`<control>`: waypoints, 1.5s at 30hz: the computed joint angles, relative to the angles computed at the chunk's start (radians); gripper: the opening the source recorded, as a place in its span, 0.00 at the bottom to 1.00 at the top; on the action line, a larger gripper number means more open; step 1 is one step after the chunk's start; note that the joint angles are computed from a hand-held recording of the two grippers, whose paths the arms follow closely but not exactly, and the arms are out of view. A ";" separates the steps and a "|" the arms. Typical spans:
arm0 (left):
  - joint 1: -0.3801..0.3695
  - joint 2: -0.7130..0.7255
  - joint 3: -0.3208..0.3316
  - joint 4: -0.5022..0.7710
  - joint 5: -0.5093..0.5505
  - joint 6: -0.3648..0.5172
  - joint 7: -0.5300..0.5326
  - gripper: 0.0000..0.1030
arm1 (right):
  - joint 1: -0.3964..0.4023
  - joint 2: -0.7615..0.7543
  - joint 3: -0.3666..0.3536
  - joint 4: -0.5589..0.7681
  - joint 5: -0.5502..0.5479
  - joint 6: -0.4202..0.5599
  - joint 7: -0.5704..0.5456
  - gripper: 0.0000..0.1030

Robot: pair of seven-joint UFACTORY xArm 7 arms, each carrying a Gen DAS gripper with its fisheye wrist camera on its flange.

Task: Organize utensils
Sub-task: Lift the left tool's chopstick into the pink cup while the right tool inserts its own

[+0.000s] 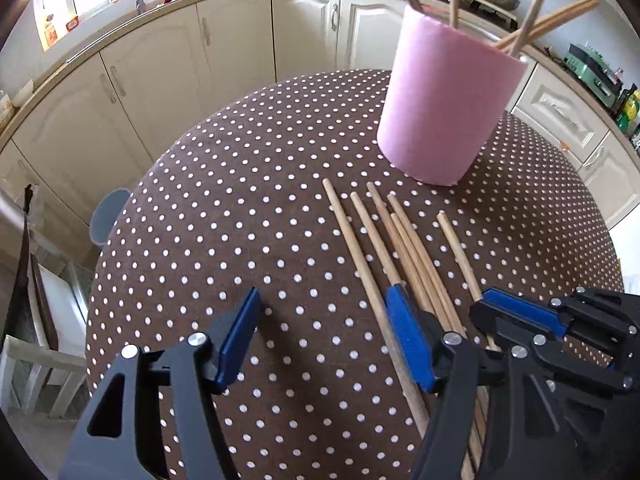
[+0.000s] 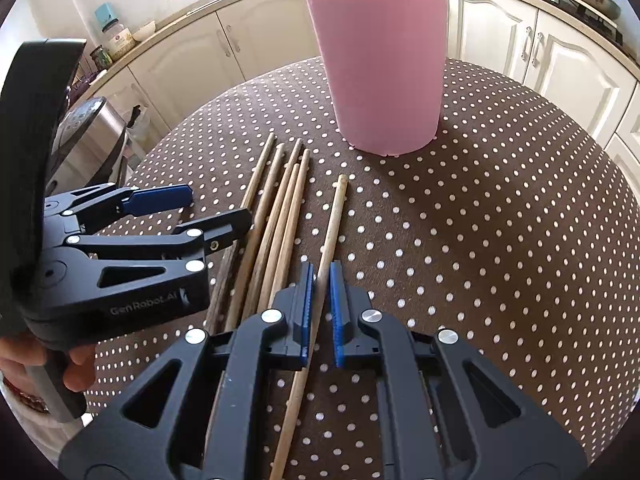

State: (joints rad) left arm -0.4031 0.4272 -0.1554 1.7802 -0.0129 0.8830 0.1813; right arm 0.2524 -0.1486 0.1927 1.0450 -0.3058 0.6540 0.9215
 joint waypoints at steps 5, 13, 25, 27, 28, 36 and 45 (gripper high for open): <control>-0.024 0.058 0.010 0.085 0.033 0.021 -0.026 0.63 | 0.005 0.059 -0.015 0.078 0.029 0.049 -0.053 0.09; -0.012 0.090 -0.012 0.120 -0.026 -0.027 0.009 0.08 | 0.024 0.137 -0.033 0.184 0.006 0.119 -0.064 0.06; 0.107 -0.097 -0.084 -0.029 -0.314 -0.133 0.181 0.06 | 0.010 -0.011 0.009 0.121 -0.180 0.049 0.123 0.06; 0.124 -0.145 -0.090 -0.059 -0.377 -0.160 0.226 0.06 | -0.004 -0.050 0.031 0.111 -0.232 0.033 0.170 0.06; 0.129 -0.169 -0.092 -0.074 -0.411 -0.180 0.248 0.06 | -0.013 -0.067 0.045 0.113 -0.263 0.032 0.193 0.06; 0.122 -0.291 -0.083 -0.155 -0.603 -0.288 0.382 0.06 | -0.067 -0.146 0.120 0.122 -0.404 0.028 0.281 0.06; 0.078 -0.296 -0.072 -0.085 -0.666 -0.328 0.411 0.06 | -0.174 -0.182 0.200 0.163 -0.666 -0.002 0.442 0.06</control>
